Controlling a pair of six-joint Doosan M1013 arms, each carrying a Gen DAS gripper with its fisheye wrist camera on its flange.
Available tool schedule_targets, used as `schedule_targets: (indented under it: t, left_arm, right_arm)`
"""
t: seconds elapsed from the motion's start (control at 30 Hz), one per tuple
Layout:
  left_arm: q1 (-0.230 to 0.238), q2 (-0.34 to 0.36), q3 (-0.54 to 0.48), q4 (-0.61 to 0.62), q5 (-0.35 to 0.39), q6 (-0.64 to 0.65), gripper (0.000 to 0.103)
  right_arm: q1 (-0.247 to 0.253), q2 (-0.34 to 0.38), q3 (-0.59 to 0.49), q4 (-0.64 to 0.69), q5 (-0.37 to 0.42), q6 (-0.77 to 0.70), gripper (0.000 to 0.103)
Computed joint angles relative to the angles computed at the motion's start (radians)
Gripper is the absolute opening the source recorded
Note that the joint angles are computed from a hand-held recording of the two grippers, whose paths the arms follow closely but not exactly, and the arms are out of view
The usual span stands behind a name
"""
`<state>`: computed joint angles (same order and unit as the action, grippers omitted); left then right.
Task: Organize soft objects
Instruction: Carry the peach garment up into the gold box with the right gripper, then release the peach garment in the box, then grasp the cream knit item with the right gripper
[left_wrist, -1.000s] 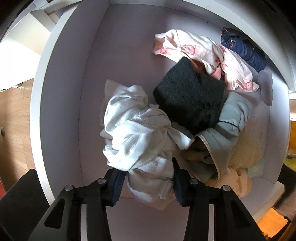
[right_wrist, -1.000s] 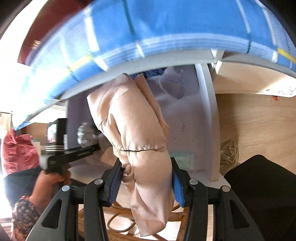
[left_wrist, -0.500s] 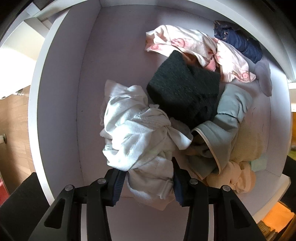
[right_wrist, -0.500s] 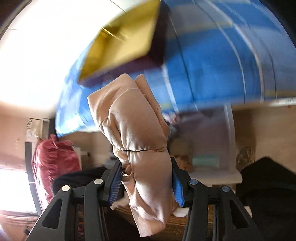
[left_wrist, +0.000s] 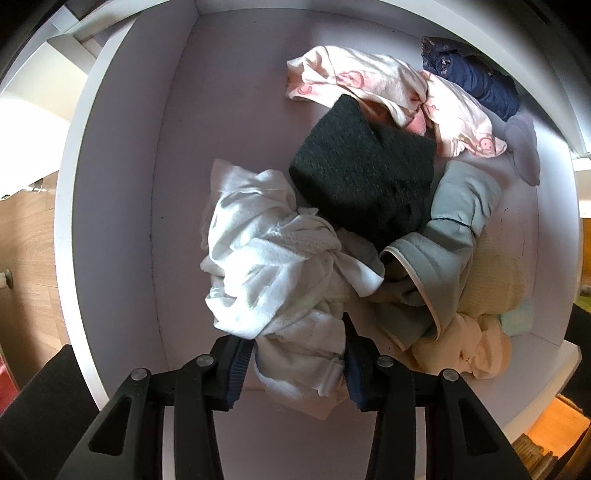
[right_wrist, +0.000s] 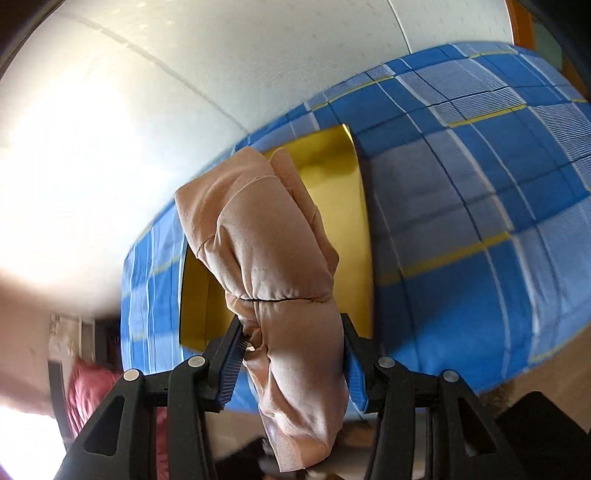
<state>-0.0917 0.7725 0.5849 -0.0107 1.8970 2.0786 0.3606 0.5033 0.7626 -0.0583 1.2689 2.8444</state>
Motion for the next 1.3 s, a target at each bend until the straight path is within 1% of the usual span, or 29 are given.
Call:
schedule_targets:
  t: [0.07, 0.13, 0.23, 0.37, 0.63, 0.7, 0.77, 0.87, 0.97, 1.03, 1.17, 1.3]
  left_arm:
    - [-0.001, -0.002, 0.006, -0.003, -0.003, -0.003, 0.045]
    - [-0.004, -0.006, 0.018, -0.006, -0.012, -0.009, 0.045]
    - [0.001, -0.007, 0.015, -0.013, -0.005, -0.001, 0.045]
    - [0.002, -0.007, 0.021, -0.019, -0.008, 0.000, 0.045]
    - [0.003, -0.009, 0.026, -0.029, -0.007, 0.000, 0.044]
    - [0.002, -0.007, 0.023, -0.030, -0.003, -0.005, 0.044]
    - [0.003, -0.005, 0.019, -0.034, 0.000, -0.008, 0.044]
    - [0.004, -0.003, 0.016, -0.035, 0.002, -0.007, 0.044]
    - [0.005, -0.002, 0.014, -0.035, 0.002, -0.008, 0.044]
    - [0.005, -0.003, 0.014, -0.034, 0.000, -0.006, 0.044]
    - [0.005, -0.002, 0.011, -0.033, 0.000, -0.010, 0.044]
    - [0.003, -0.007, 0.016, -0.028, -0.008, -0.003, 0.044]
  right_arm:
    - [-0.010, 0.033, -0.037, -0.010, 0.025, 0.044, 0.048]
    - [-0.021, 0.048, -0.047, -0.017, 0.042, 0.084, 0.048]
    - [-0.028, 0.096, -0.110, -0.027, 0.121, 0.106, 0.048]
    - [-0.030, 0.167, -0.225, -0.065, 0.248, 0.081, 0.048]
    - [-0.041, 0.236, -0.324, -0.136, 0.352, 0.049, 0.050]
    - [-0.038, 0.277, -0.400, -0.156, 0.415, 0.002, 0.051]
    - [-0.041, 0.303, -0.443, -0.163, 0.447, -0.030, 0.052]
    - [-0.035, 0.276, -0.399, -0.198, 0.399, -0.024, 0.052]
    - [-0.018, 0.266, -0.401, -0.284, 0.397, -0.064, 0.053]
    - [-0.008, 0.251, -0.384, -0.323, 0.379, -0.097, 0.054]
    - [0.012, 0.182, -0.281, -0.378, 0.274, -0.165, 0.054]
    - [0.042, 0.119, -0.175, -0.431, 0.203, -0.231, 0.054]
